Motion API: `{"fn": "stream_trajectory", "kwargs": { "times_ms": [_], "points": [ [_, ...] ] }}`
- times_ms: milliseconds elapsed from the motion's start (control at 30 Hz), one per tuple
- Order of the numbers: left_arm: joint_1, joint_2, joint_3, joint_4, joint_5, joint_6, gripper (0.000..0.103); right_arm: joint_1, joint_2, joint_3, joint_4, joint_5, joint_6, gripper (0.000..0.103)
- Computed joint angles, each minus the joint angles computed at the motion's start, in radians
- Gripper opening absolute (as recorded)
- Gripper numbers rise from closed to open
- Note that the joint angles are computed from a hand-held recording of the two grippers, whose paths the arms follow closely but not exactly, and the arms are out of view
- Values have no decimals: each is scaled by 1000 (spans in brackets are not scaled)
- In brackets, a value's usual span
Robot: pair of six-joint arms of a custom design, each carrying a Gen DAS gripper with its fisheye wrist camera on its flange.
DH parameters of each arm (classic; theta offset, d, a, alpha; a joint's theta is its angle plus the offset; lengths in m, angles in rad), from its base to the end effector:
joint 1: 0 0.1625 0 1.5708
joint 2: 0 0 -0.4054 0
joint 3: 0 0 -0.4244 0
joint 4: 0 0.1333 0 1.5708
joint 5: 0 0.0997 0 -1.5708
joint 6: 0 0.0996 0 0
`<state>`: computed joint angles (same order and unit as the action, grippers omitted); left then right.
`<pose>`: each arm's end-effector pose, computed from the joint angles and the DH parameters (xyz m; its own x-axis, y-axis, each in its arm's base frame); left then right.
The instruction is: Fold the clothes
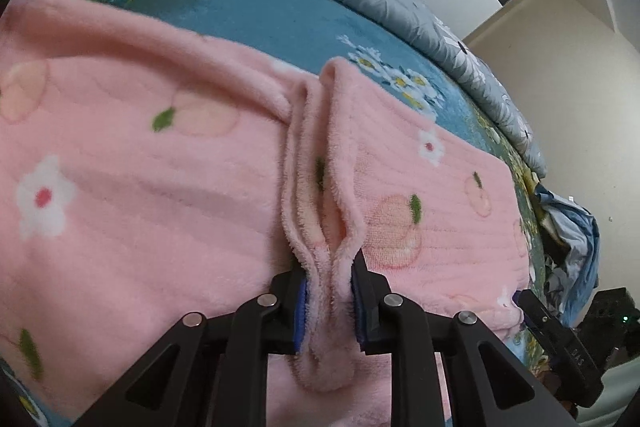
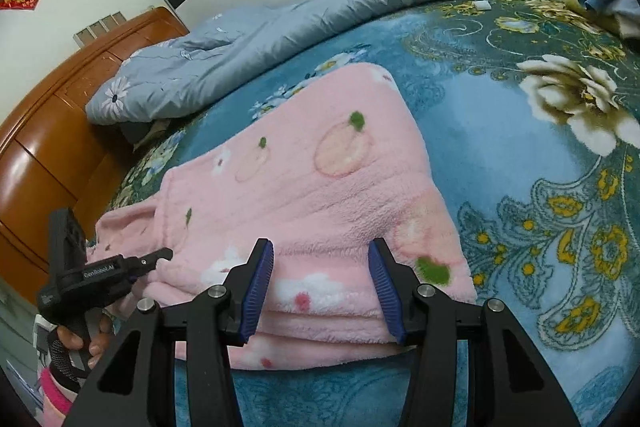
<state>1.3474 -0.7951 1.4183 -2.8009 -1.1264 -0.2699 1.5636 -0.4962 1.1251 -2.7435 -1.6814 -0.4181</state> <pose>0.0030 -0.7818 0.1872 -0.9494 -0.2512 -0.1883 -0.0738 0.7616 -0.6438 0.1163 -0.8371 0.0727 -0.9104 -0.2887 0.2964 -0.3977 0.8081 -0.4345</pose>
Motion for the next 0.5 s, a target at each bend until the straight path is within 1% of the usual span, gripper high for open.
{"fn": "stream_trajectory", "kwargs": {
  "times_ms": [100,133,167,233,267,300,367,400,433,467,500],
  "points": [
    [-11,-23,29,-46,-14,13,29,4,-17,24,-28,17,-12,51],
    [-16,-41,52,-74,-11,20,35,5,-22,30,-37,24,-15,51],
    [-22,-60,79,-107,0,24,45,6,-23,33,-41,25,-14,51],
    [-33,-98,137,-186,46,25,55,3,-19,27,-34,19,-3,52],
    [-38,-118,170,-236,75,26,58,1,-15,23,-28,15,3,52],
    [-43,-140,205,-286,106,25,60,-2,-14,23,-27,19,12,52],
    [-50,-184,276,-388,199,13,66,-9,-12,29,-37,32,23,52],
    [-53,-198,302,-432,252,7,67,-9,-12,32,-45,33,18,53],
    [-58,-209,327,-479,332,-8,68,-8,-10,33,-51,31,10,54],
    [-60,-219,347,-513,409,-29,69,-7,-10,35,-54,36,2,59],
    [-56,-232,365,-518,463,-74,69,-7,-10,39,-56,45,-6,65]
  ]
}}
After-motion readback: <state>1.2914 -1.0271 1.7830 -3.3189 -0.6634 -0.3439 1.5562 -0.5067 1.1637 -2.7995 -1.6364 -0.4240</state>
